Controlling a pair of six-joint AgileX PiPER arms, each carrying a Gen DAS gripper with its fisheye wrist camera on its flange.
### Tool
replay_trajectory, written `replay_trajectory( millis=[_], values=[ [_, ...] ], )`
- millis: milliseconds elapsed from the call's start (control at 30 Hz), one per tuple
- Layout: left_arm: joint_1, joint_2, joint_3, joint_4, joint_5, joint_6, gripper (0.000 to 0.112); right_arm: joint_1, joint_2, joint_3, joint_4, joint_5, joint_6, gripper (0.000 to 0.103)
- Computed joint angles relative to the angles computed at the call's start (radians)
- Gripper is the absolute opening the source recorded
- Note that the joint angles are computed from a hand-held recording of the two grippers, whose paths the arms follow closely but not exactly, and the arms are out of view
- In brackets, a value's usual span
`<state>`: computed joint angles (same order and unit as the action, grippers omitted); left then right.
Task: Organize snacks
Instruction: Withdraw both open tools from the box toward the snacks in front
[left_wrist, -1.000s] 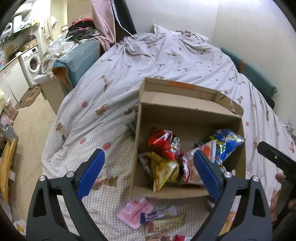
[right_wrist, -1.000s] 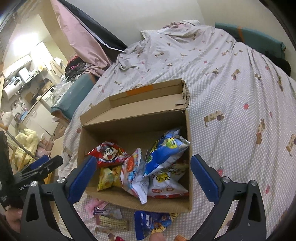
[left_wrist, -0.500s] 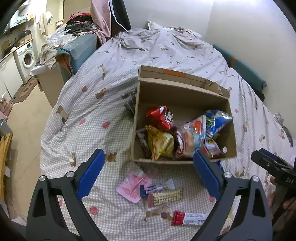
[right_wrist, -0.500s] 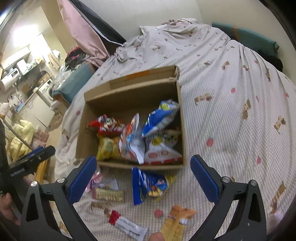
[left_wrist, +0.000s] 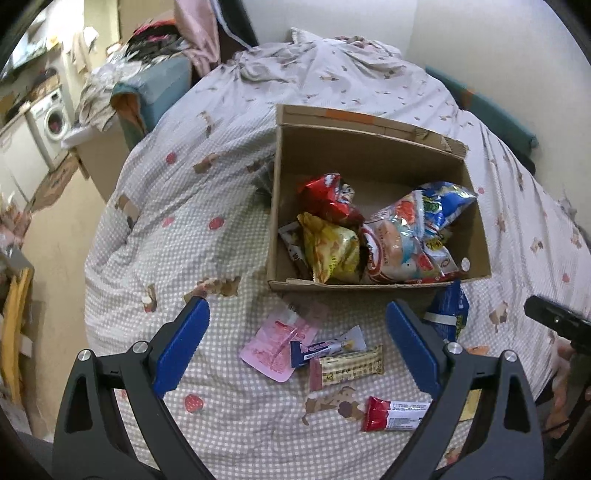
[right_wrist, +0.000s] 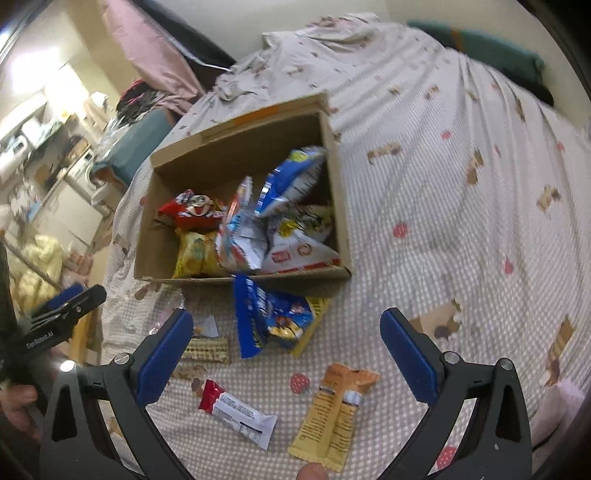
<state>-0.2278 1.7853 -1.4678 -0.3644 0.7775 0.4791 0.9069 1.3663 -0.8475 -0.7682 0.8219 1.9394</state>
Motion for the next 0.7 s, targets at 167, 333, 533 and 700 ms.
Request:
replay_trajectory(
  millis=[167,333,533,700],
  values=[
    [0.011,0.055,-0.06,0.053,0.054,-0.088,0.095,-0.11,-0.088,0.152,0.051,-0.212,0.089,0.103],
    [0.024,0.083,-0.09,0.058,0.1,-0.112,0.095,-0.197,-0.024,0.135,0.218,-0.29,-0.099,0.103],
    [0.032,0.091,-0.094,0.078,0.116,-0.123,0.095,-0.174,0.254,-0.145,0.377,-0.152,-0.486,0.103],
    [0.069,0.129,-0.141,0.095,0.143,-0.161,0.095,-0.217,0.427,-0.312,0.429,-0.077,-0.603,0.102]
  ],
)
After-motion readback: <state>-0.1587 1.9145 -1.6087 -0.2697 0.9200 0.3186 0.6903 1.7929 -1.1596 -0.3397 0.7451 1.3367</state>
